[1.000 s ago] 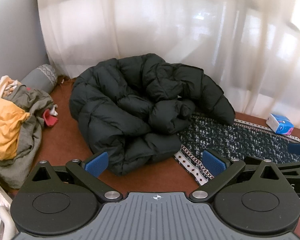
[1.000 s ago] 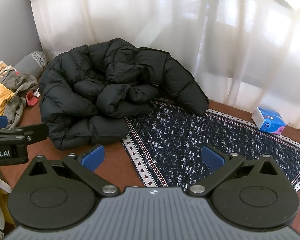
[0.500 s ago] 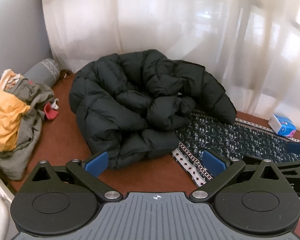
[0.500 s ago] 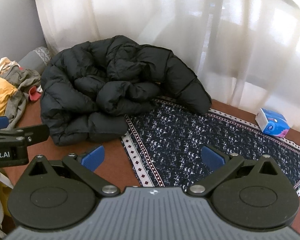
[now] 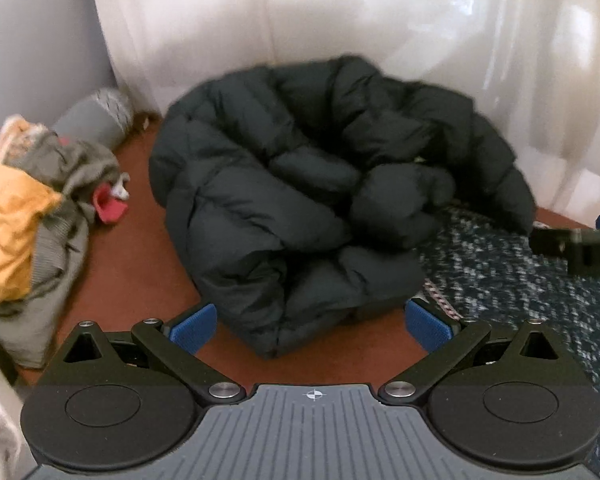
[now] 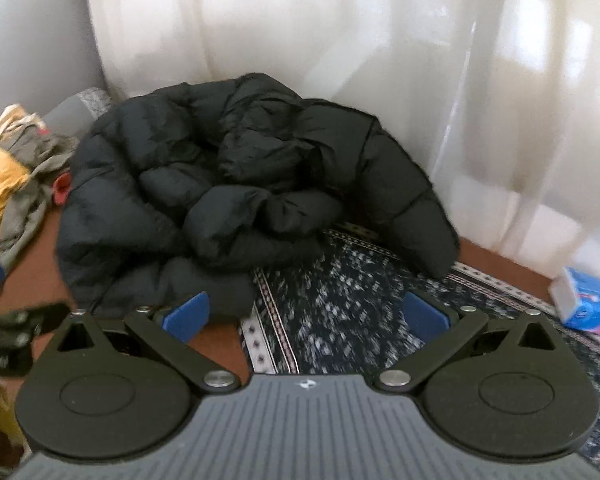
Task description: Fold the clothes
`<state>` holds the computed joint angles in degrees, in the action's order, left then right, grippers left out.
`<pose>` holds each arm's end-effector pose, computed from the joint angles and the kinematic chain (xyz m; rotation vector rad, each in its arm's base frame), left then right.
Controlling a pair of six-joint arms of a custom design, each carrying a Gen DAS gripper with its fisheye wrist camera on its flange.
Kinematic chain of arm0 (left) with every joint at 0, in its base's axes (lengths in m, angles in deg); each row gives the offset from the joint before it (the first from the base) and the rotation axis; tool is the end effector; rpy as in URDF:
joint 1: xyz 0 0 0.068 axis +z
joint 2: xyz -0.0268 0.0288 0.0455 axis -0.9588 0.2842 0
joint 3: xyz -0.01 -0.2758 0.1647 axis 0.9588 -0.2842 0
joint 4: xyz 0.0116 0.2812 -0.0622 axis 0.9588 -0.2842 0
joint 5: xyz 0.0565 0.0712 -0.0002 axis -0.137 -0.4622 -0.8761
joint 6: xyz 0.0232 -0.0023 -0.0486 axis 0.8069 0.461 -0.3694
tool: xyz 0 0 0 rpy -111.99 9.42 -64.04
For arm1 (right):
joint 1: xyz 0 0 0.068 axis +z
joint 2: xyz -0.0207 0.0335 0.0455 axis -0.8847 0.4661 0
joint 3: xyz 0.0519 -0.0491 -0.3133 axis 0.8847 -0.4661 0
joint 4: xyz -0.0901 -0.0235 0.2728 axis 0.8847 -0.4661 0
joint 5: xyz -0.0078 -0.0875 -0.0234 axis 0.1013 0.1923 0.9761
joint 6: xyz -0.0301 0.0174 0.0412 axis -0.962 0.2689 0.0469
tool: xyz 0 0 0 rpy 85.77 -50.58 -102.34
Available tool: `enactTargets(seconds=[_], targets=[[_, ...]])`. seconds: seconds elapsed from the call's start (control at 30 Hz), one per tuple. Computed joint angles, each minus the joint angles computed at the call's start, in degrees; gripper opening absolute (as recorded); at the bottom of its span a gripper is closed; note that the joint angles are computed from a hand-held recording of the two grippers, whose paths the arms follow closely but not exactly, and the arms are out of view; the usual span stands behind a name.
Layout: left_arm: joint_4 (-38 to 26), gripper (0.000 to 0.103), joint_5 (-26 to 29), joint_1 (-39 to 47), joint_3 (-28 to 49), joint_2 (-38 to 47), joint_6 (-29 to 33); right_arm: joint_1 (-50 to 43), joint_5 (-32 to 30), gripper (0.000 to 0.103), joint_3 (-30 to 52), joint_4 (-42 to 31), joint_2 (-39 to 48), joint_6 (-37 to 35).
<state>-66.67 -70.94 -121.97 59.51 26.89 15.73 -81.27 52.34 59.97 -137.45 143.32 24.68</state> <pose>0.1245 -0.1131 0.3830 -0.0812 2.4381 0.0369 0.1707 -0.0429 0.3850 -0.3399 2.3667 0.1822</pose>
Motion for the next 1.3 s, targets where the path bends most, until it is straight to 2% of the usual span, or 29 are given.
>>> enactTargets(seconds=[0.13,0.27,0.4,0.53,0.7,0.77,0.8,0.83,0.87,0.9,0.93,1.03,1.13,1.3], targets=[[11.24,0.103,6.71,15.35,-4.23,2.49,16.60,8.72,5.33,0.103,-0.56,11.06,8.22,12.19],[18.69,0.103,14.22,26.50,-6.15,6.88,26.63,14.76,10.12,0.103,1.77,21.51,17.85,19.84],[23.09,0.103,20.02,32.70,-7.94,10.99,30.83,18.34,15.46,0.103,6.14,29.03,27.94,24.37],[25.40,0.103,24.08,36.51,-9.29,14.11,33.13,20.50,23.28,0.103,9.02,34.55,35.66,24.74],[28.68,0.103,26.52,38.46,-10.52,15.99,35.02,20.62,21.51,0.101,10.44,35.96,40.65,24.86],[29.84,0.096,26.43,38.68,-10.87,16.79,35.10,20.34,19.67,0.092,9.90,36.94,41.40,25.17],[30.41,0.086,26.33,38.77,-11.04,17.19,35.12,19.96,17.89,0.087,9.75,37.11,41.88,25.03],[30.99,0.076,26.23,38.85,-11.20,17.60,35.14,19.56,16.08,0.068,9.88,36.77,42.35,24.63],[31.57,0.068,25.67,38.86,-11.46,17.60,35.16,19.10,14.12,0.044,10.45,35.70,42.91,24.20],[31.78,0.050,25.05,38.98,-11.63,17.44,35.04,18.61,13.01,0.032,10.27,35.42,42.58,24.24],[31.93,0.042,24.42,39.11,-11.78,17.27,34.90,18.11,12.01,0.018,9.99,35.25,42.15,24.33],[31.76,0.020,26.37,41.42,-12.28,15.53,32.81,16.59,9.00,0.008,9.22,34.67,40.87,24.58],[31.26,0.011,27.41,43.02,-12.43,13.22,30.53,14.15,5.74,0.005,7.78,33.93,36.88,23.34],[28.22,0.007,24.28,43.49,-11.60,7.57,29.00,7.38,-2.96,0.004,9.47,28.61,29.23,20.93]])
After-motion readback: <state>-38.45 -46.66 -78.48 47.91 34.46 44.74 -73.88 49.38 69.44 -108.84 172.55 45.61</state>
